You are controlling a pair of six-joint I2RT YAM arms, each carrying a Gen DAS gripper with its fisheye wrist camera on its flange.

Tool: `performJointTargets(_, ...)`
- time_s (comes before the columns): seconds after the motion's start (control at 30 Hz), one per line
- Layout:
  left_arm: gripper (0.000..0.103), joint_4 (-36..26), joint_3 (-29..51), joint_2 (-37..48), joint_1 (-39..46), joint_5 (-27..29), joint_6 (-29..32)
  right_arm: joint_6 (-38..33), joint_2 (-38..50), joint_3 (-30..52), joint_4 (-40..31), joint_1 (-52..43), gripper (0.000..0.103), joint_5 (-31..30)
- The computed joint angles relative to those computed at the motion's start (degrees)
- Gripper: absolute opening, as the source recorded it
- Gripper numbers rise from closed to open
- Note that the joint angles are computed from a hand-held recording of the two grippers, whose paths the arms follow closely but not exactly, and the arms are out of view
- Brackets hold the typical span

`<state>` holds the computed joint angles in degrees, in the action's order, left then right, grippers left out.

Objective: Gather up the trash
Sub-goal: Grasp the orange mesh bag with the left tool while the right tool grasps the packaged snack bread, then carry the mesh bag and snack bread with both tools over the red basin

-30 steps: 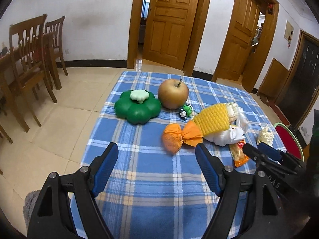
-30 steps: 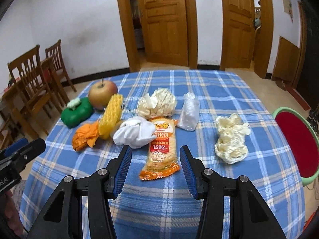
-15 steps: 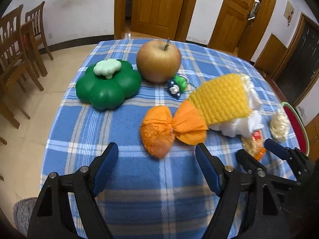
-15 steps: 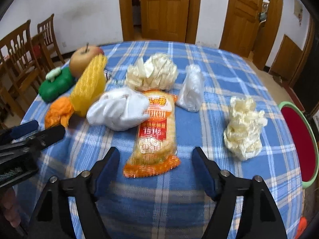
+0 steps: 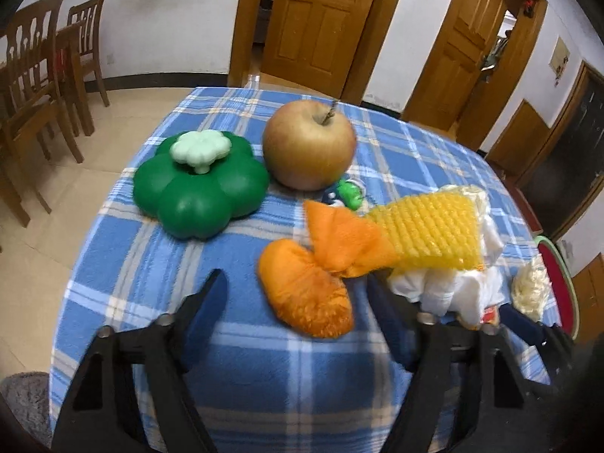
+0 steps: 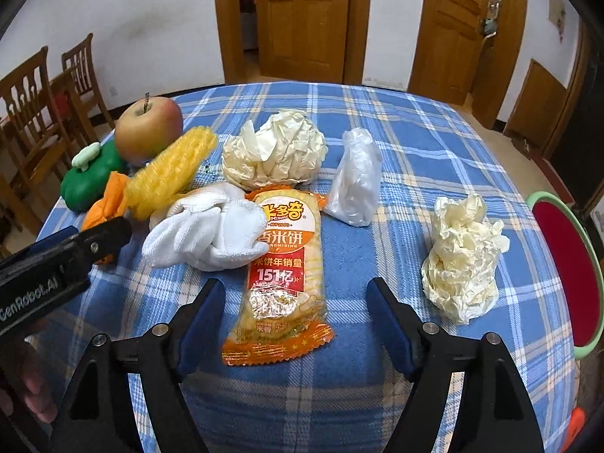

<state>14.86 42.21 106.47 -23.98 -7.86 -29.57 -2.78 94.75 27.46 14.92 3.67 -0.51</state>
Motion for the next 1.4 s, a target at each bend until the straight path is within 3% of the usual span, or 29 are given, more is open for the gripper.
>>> performJointTargets(0.03,0.044,0.98,-0.36,-0.06,0.23,1.35,0.40,-0.04,0.15,0.07,0.09,-0.22,0.078,-0.29)
performJointTargets(0.07,0.038,1.20,-0.59,-0.14,0.43,2.04,0.37,0.02,0.15,0.08,0.15,-0.49,0.077,-0.50)
performJointTargets(0.2,0.032,5.08,-3.97,-2.13,0.68,3.75,-1.98,1.23,0.52,0.45,0.24,-0.73,0.076,1.60)
performJointTargets(0.3,0.031,4.70,-5.32,-4.07,-1.01,3.12,-1.95,1.45,0.73,0.70,0.26,-1.54,0.075,1.10)
performJointTargets(0.33,0.031,4.11,-5.61,-4.75,-1.74,2.65,-1.82,1.30,0.96,0.79,0.47,-1.64,0.067,0.76)
performJointTargets(0.37,0.031,3.50,-5.99,-5.45,-2.41,2.04,-1.65,0.77,0.52,0.41,0.99,-1.88,0.043,-0.30)
performJointTargets(0.4,0.030,2.77,-6.63,-6.48,-3.56,0.40,-1.74,0.41,0.18,0.06,1.55,-1.90,0.039,-0.81)
performJointTargets(0.47,0.030,1.35,-8.12,-8.48,-6.11,-3.82,-2.52,0.01,-0.19,-0.17,1.37,-1.32,0.038,-0.48)
performJointTargets(0.67,0.030,5.26,-13.63,-11.92,-9.49,-5.11,-2.74,-2.79,-5.08,-4.53,1.19,-1.61,0.038,-2.84)
performJointTargets(0.87,0.030,9.15,-16.30,-13.37,-15.46,-12.33,-4.80,-6.67,-26.71,-18.00,1.49,-6.46,0.038,-8.97)
performJointTargets(0.97,0.030,8.67,-15.21,-13.45,-19.84,-18.12,-3.06,-8.47,-41.16,-22.05,-4.65,-9.21,0.038,-9.50)
performJointTargets(1.07,0.031,11.31,-16.26,-15.02,-23.16,-18.69,-2.58,-11.20,-54.02,-24.14,-12.28,-13.64,0.038,-12.00)
performJointTargets(1.17,0.031,10.70,-15.68,-16.10,-28.01,-23.93,-2.05,-11.35,-65.28,-24.91,-19.34,-20.99,0.038,-17.64)
performJointTargets(1.27,0.031,6.14,-12.92,-16.57,-29.36,-24.74,-3.86,-11.08,-67.93,-25.31,-19.42,-23.99,0.038,-18.55)
performJointTargets(1.33,0.030,4.93,-11.44,-16.23,-29.34,-22.67,-2.65,-11.71,-63.36,-24.35,-16.74,-25.43,0.038,-20.44)
performJointTargets(1.4,0.030,5.04,-10.24,-15.15,-29.46,-21.76,-1.61,-10.74,-59.12,-23.26,-14.94,-25.41,0.038,-18.59)
